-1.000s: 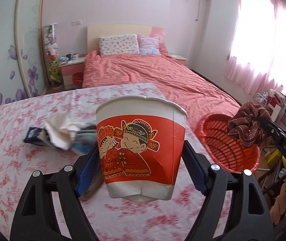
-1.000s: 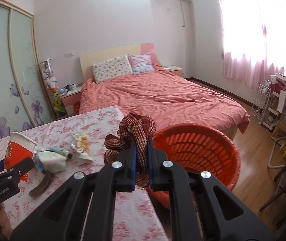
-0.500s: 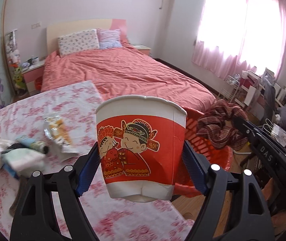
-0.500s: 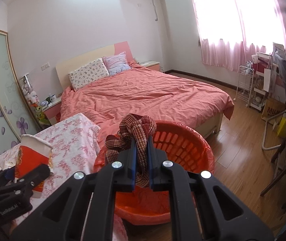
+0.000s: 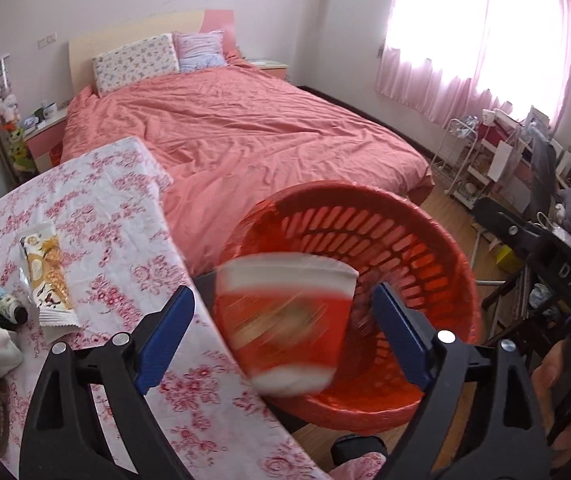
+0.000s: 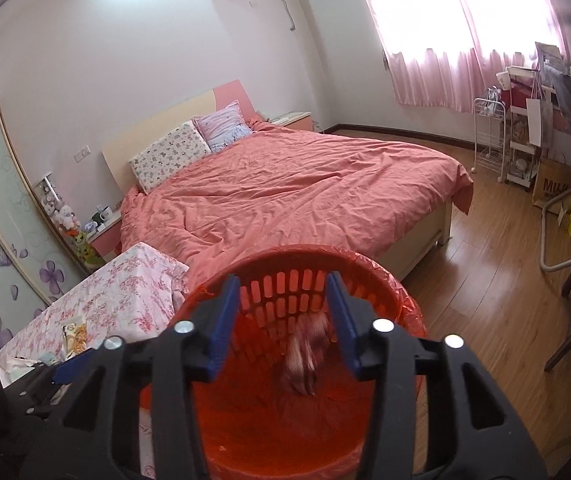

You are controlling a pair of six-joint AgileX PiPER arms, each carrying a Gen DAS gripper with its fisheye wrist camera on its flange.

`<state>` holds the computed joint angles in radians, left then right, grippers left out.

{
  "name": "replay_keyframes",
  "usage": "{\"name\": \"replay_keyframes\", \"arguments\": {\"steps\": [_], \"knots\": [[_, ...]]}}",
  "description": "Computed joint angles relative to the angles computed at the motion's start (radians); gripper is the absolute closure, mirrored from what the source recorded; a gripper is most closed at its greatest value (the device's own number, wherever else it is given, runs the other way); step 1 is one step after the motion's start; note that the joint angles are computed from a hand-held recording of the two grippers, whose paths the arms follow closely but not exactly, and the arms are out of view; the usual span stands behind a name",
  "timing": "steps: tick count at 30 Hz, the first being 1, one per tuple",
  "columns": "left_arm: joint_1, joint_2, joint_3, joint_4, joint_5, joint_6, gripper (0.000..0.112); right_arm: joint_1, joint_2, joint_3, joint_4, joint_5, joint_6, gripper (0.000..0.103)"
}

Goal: Collect trash
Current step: 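Grasp the brown slipper with the left tool while the right tool grasps the snack wrapper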

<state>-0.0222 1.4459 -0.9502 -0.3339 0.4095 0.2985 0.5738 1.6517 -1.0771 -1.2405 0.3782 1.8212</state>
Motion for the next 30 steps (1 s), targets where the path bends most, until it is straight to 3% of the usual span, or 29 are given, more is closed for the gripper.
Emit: {"name": "replay_keyframes", "arguments": {"steps": [6,10,20,25,30], "knots": [[0.051,-0.069,0.062,0.091,0.007,-0.059,0.022,0.066,0.001,-0.009,0.031,0.1,-0.032,0.048],[0.139,-0.148,0.123,0.075,0.029,0.011,0.022,0.138,0.001,-0.038,0.07,0.184,-0.088,0.044],[0.606,-0.258,0.196,-0.225,0.157,0.517,0.022,0.352,0.075,-0.199,0.164,0.319,-0.223,0.04],[0.856,-0.228,0.182,-0.365,0.215,0.75,0.022,0.436,0.149,-0.302,0.216,0.363,-0.284,0.04],[0.959,-0.142,0.16,-0.42,0.197,0.868,0.022,0.488,0.215,-0.383,0.258,0.389,-0.324,0.04]]}}
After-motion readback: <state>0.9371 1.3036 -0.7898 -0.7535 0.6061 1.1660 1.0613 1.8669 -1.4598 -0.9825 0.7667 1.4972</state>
